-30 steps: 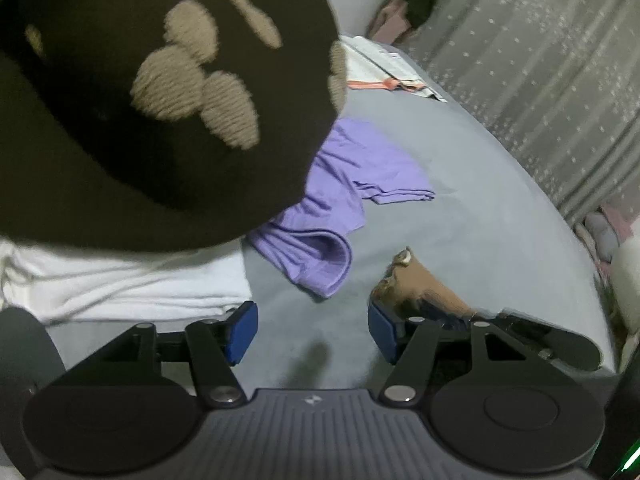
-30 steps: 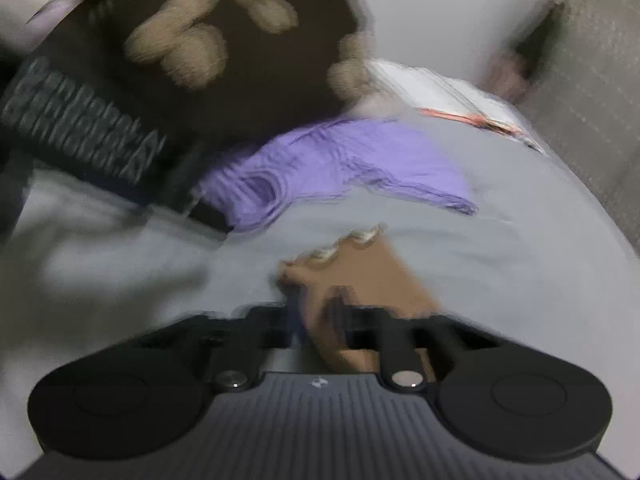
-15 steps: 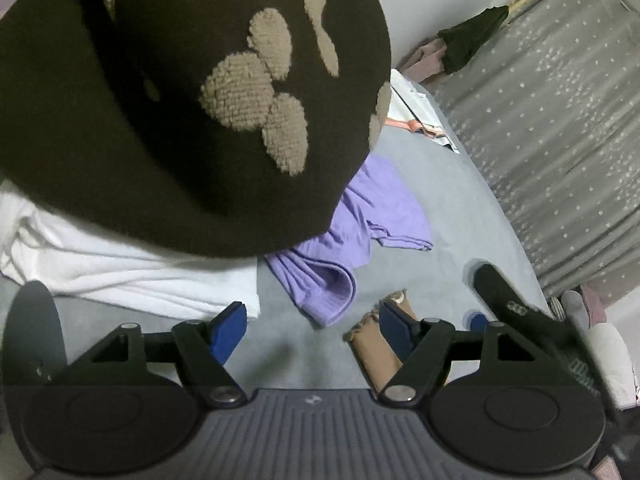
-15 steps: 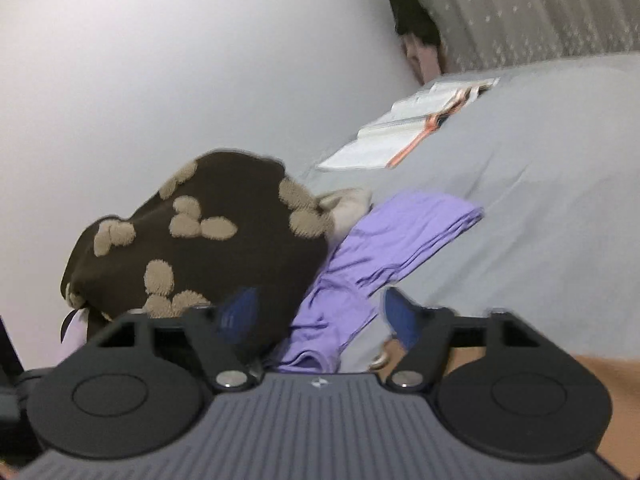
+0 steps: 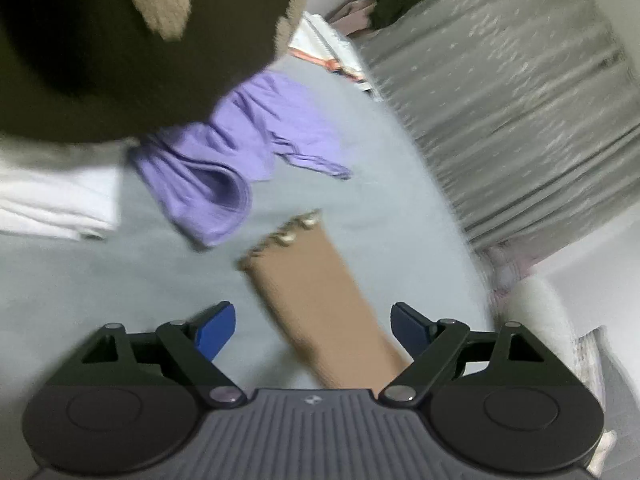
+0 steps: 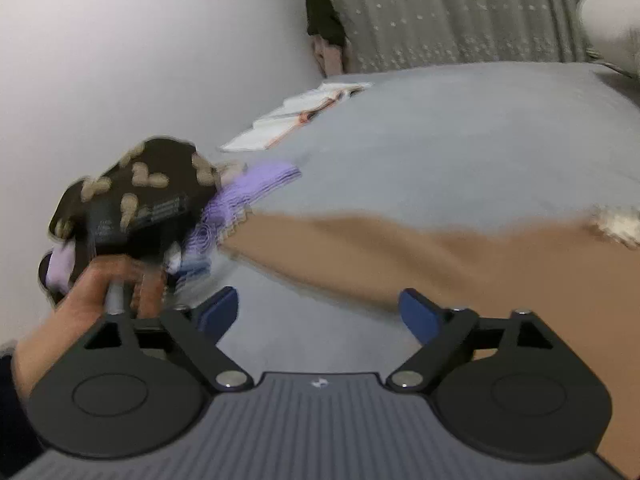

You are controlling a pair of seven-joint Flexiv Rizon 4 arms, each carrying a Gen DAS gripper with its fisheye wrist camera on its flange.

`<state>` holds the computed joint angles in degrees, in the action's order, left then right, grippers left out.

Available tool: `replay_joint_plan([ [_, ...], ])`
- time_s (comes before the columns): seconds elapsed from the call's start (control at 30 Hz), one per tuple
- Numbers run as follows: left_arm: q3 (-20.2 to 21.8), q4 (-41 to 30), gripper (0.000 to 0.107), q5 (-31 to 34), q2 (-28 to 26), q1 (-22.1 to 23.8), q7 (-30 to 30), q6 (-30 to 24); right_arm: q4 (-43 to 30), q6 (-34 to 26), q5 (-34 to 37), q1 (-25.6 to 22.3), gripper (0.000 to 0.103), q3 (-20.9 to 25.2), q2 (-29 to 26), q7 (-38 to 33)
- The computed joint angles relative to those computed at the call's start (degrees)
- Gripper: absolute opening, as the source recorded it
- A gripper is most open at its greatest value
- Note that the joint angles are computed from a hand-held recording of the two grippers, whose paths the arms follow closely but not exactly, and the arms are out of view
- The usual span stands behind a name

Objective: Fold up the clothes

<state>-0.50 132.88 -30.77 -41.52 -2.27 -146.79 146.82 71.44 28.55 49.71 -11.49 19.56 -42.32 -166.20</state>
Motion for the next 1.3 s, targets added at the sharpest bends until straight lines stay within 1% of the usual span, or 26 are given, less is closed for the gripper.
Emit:
replay_joint_plan([
  [0.03, 0.62, -1.16, 0.078, 1.67, -1.32, 0.03, 1.16, 0.98, 0.05, -0.33, 0.17, -1.70, 0.091, -0.52, 0.01, -0.98],
  [0.07, 1.06, -2.14, 0.069, 2.32, -2.17, -0.19, 3.03, 1.10, -0.12, -0.22, 0.60, -2.84, 0.091, -0.83, -0.16, -1.57],
  [0.1, 1.41, -2.76, 0.059, 1.24, -2.26, -1.00, 5.99, -0.26, -0.37, -0.13, 1.00, -3.97, 0.091, -1.13, -0.39, -2.14],
  [0.13, 1.77, -3.41, 0.056, 0.07, -2.37, -1.84, 9.02, -1.60, -1.25, -0.98, 1.92, -5.54, 0.091, -1.17, -1.07, -2.13],
  [0.17, 1.77, -3.84, 0.046, -0.54, -2.53, -2.09, 10.65, -2.26, -2.70, -2.58, 3.39, -7.40, 0.091, -0.94, -2.28, -1.59],
  [0.2, 1.09, -3.87, 0.024, 0.15, -2.74, -1.17, 9.69, -1.88, -3.88, -3.67, 5.00, -8.92, 0.091, -0.66, -3.44, -0.80],
  [0.23, 0.38, -3.87, 0.015, 1.16, -2.94, -0.12, 8.52, -1.71, -4.74, -4.08, 6.20, -9.79, 0.091, -0.67, -4.38, 0.77],
  [0.27, 0.08, -3.97, 0.011, 1.11, -3.09, 0.10, 8.22, -1.79, -5.60, -4.66, 6.00, -9.78, 0.091, -1.14, -5.00, 3.09],
  [0.33, 1.00, -4.76, 0.006, -3.69, -3.14, -3.00, 12.04, -2.97, -6.56, -6.07, 4.83, -9.94, 0.091, -1.02, -5.50, 1.89],
  [0.4, 2.72, -7.07, 0.004, -12.11, -3.15, -8.69, 20.58, -4.26, -5.79, -4.32, 5.01, -9.98, 0.091, -0.64, -5.08, -1.15],
  [0.47, 2.66, -8.91, 0.003, -15.33, -3.44, -10.72, 23.78, -1.62, -5.76, -3.20, 5.25, -10.10, 0.091, -0.65, -5.00, -1.81],
  [0.53, 2.54, -11.25, 0.003, -18.30, -3.43, -12.88, 27.70, 2.42, -6.80, -3.08, 5.99, -10.58, 0.091, -0.54, -5.60, -1.01],
  [0.6, 1.62, -12.35, 0.003, -20.17, -2.78, -13.68, 30.92, 4.28, -7.59, -2.00, 6.22, -10.58, 0.091, -0.65, -6.11, -0.67],
  [0.7, -0.18, -13.51, 0.003, -22.01, -1.83, -14.26, 35.18, 6.27, -8.89, -0.21, 6.52, -10.54, 0.091, -0.61, -6.85, 1.13],
  [0.77, -0.99, -15.66, 0.003, -23.76, -0.93, -15.48, 41.41, 7.20, -9.78, -0.25, 6.78, -10.96, 0.091, -0.27, -7.35, 2.69],
  [0.87, -1.95, -19.81, 0.004, -20.87, -0.48, -15.28, 47.13, 8.30, -11.08, -0.07, 7.36, -11.32, 0.091, 0.27, -8.04, 4.98],
  [0.93, -2.60, -23.76, 0.004, -18.48, -0.64, -15.17, 52.31, 7.50, -12.39, -0.69, 7.58, -11.61, 0.091, 0.47, -8.76, 7.30],
  [1.0, -3.39, -27.73, 0.004, -16.61, -1.10, -15.16, 57.16, 6.04, -13.79, -1.50, 7.65, -11.89, 0.091, 0.60, -9.57, 9.74],
  [1.13, -4.77, -39.65, 0.004, -11.54, -4.06, -16.24, 68.07, -0.98, -16.98, -2.17, 7.81, -12.12, 0.091, 0.60, -11.48, 16.29],
  [1.2, -5.33, -44.66, 0.004, -6.85, -5.60, -16.75, 72.55, -6.41, -18.76, -2.36, 8.08, -12.44, 0.091, 0.73, -12.63, 19.99],
  [1.23, -5.64, -47.73, 0.005, -3.60, -6.62, -17.16, 75.14, -10.74, -19.80, -2.38, 8.21, -12.58, 0.091, 0.77, -13.33, 22.13],
  [1.3, -5.81, -51.51, 0.005, -0.01, -8.01, -17.81, 78.16, -16.91, -21.56, -2.30, 8.23, -12.78, 0.091, 0.90, -14.55, 25.79],
])
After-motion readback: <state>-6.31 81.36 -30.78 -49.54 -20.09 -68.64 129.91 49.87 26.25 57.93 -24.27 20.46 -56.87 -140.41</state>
